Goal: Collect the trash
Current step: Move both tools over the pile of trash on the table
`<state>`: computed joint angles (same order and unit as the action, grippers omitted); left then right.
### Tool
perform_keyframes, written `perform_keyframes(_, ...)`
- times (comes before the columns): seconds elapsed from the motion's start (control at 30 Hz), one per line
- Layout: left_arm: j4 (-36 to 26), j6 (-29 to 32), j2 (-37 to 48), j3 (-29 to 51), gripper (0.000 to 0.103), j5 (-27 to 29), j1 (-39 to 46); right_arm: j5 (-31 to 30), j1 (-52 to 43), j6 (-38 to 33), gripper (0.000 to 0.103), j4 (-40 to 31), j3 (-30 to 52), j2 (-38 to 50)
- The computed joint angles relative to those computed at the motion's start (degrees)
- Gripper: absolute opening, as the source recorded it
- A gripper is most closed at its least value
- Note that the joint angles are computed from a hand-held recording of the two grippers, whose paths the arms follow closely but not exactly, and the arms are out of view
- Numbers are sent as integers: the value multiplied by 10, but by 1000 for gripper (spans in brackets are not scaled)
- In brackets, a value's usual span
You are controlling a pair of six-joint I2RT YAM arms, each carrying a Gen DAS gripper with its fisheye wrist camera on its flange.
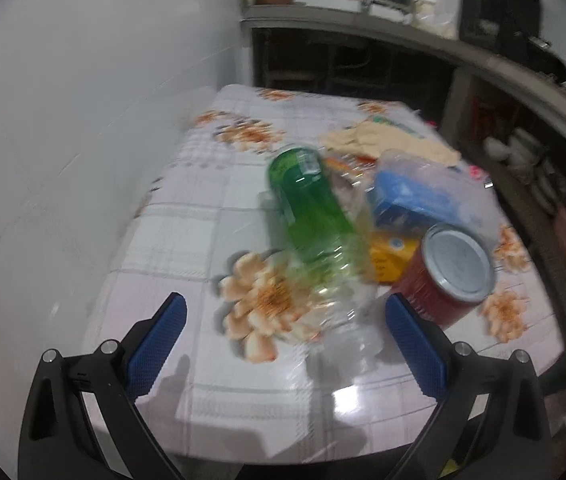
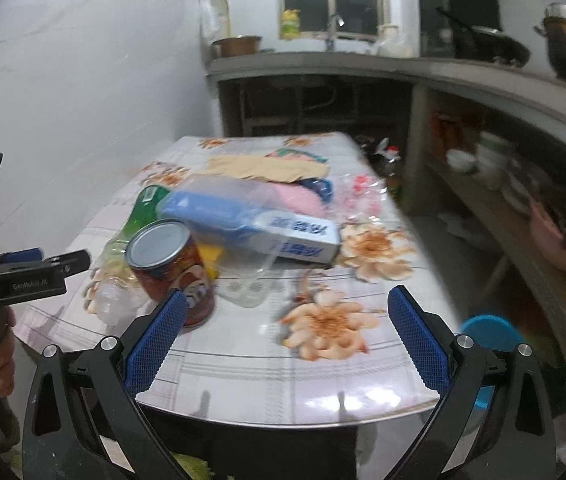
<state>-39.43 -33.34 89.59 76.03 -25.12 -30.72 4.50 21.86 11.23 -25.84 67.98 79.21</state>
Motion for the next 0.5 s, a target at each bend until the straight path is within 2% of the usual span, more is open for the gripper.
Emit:
perform_keyframes(0.13,162,90,-52,-83,97,103,22,-44,-24,3,96,0,24,27)
perform_keyframes(0.17,181,105,-53,-86,97,118,24,-55,-30,1,96,1,32,34)
perform_keyframes(0.3,180,136,-15,-36,97,151,32,-111,-65,-18,96,-21,94,79)
perform_keyframes(0.5,173,173,53,68,97,191,71,-201,-129,-25,96,-79,286,205)
